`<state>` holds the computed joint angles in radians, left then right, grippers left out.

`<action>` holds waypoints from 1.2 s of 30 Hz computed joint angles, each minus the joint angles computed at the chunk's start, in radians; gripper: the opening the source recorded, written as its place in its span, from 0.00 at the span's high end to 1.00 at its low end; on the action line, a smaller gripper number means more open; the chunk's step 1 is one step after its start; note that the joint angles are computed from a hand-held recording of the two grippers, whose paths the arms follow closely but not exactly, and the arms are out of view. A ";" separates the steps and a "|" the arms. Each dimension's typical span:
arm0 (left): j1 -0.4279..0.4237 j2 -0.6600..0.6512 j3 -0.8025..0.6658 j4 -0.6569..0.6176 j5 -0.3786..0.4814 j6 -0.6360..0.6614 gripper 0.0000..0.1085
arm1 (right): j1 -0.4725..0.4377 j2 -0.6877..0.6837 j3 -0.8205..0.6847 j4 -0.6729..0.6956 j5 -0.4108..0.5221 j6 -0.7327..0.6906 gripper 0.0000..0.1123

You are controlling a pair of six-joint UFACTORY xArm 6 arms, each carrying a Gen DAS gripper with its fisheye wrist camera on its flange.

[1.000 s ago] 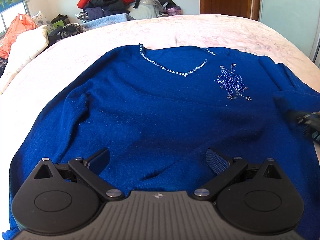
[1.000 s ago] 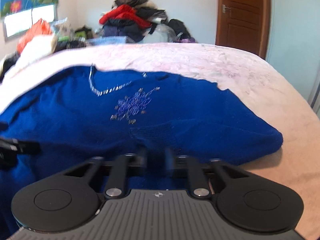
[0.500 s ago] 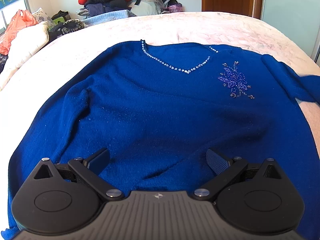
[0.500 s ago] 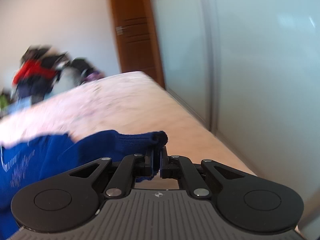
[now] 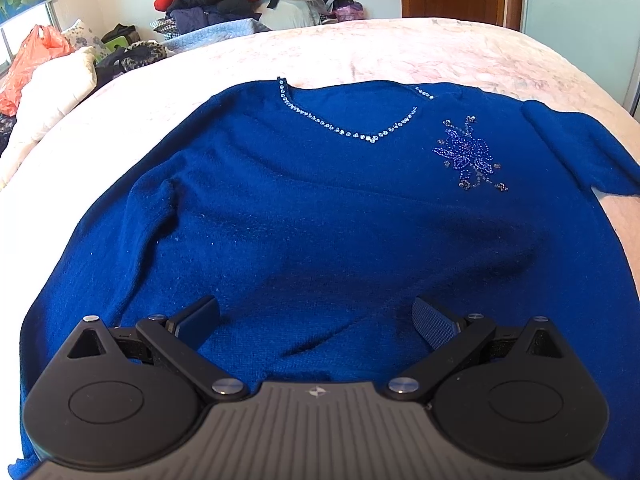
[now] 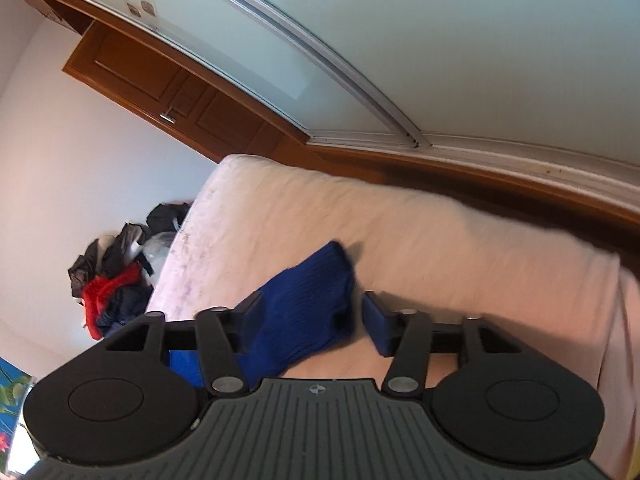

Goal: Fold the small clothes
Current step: 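Lift the sleeve cuff with the right gripper and carry it over the sweater body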

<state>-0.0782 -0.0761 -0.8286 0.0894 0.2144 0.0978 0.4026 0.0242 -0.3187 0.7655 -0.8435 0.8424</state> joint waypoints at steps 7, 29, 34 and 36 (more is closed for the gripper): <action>-0.004 0.003 -0.003 -0.010 0.016 0.003 0.05 | 0.115 0.161 -0.169 0.070 -0.039 0.070 0.47; 0.007 0.000 -0.011 -0.069 -0.004 0.044 0.05 | -0.111 0.137 -0.306 0.289 -0.050 -0.374 0.93; -0.014 0.017 -0.048 -0.191 0.004 0.124 0.05 | -0.203 0.012 -0.373 0.443 0.022 -0.799 0.93; -0.025 0.026 -0.062 -0.226 0.006 0.143 0.05 | -0.199 0.017 -0.434 0.511 0.031 -0.953 0.93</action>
